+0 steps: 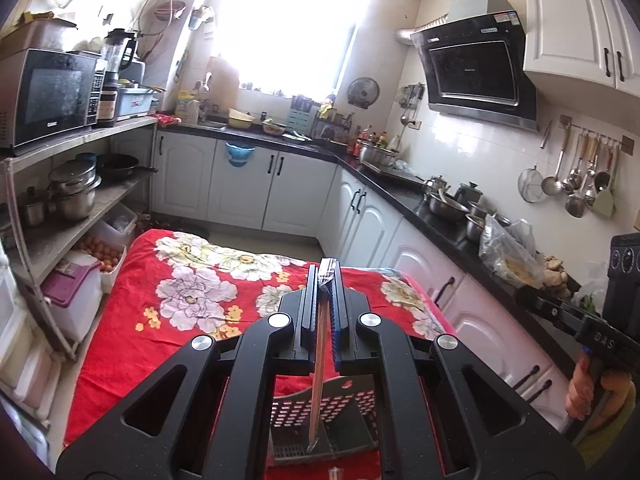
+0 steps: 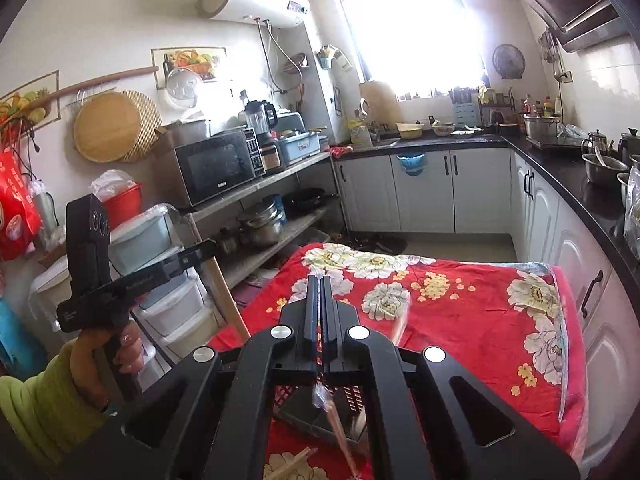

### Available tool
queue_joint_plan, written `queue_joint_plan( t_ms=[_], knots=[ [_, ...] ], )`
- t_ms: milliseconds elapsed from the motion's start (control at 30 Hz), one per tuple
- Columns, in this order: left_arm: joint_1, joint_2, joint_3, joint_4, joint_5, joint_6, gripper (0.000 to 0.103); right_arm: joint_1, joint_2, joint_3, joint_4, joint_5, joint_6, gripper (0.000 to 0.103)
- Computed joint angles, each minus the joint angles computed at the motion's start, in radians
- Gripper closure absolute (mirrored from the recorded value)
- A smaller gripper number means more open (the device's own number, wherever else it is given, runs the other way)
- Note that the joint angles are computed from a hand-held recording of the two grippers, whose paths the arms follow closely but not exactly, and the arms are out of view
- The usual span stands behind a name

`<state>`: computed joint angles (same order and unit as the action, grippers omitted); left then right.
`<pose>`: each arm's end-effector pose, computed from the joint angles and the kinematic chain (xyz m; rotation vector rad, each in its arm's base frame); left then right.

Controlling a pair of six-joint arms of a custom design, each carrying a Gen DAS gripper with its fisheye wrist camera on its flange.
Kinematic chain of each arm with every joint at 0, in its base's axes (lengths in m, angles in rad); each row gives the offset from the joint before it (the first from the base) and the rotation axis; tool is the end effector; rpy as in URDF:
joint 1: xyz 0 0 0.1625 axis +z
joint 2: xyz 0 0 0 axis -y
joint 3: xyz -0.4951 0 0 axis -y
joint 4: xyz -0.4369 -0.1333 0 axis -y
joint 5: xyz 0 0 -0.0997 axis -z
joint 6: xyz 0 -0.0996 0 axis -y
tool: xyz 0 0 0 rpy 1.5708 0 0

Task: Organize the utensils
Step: 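Lower the chopsticks into the caddy and open the left tool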

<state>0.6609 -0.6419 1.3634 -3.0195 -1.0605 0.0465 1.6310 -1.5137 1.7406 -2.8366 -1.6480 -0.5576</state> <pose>-0.5647 -0.6696 0.1717 1.0123 2.5398 -1.2372 0.1609 -0.5815 0.5941 0.7034 -2.3848 1.3541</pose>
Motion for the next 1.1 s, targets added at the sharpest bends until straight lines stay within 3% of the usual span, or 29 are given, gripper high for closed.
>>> queue_joint_plan(
  t_ms=[200,733,833,867,1033,1100],
  knots=[
    [0.007,0.031,-0.022,-0.037,0.033,0.039,0.100,-0.017,0.014,-0.005,0.023,-0.009,0.000,0.101],
    [0.040,0.053,-0.003,0.010,0.001,0.023,0.100,-0.063,0.022,0.037,0.090,-0.035,0.004,0.101],
    [0.043,0.053,0.008,0.022,0.000,0.017,0.100,-0.076,0.024,0.048,0.092,-0.045,0.010,0.093],
    [0.044,0.053,0.010,0.027,-0.001,0.013,0.100,-0.082,0.024,0.051,0.092,-0.047,0.015,0.086],
    [0.048,0.054,0.028,0.036,-0.005,0.009,0.100,-0.108,0.024,0.068,0.099,-0.047,0.023,0.082],
    [0.048,0.052,0.039,0.032,-0.004,0.015,0.100,-0.111,0.024,0.076,0.094,-0.055,0.021,0.074]
  ],
)
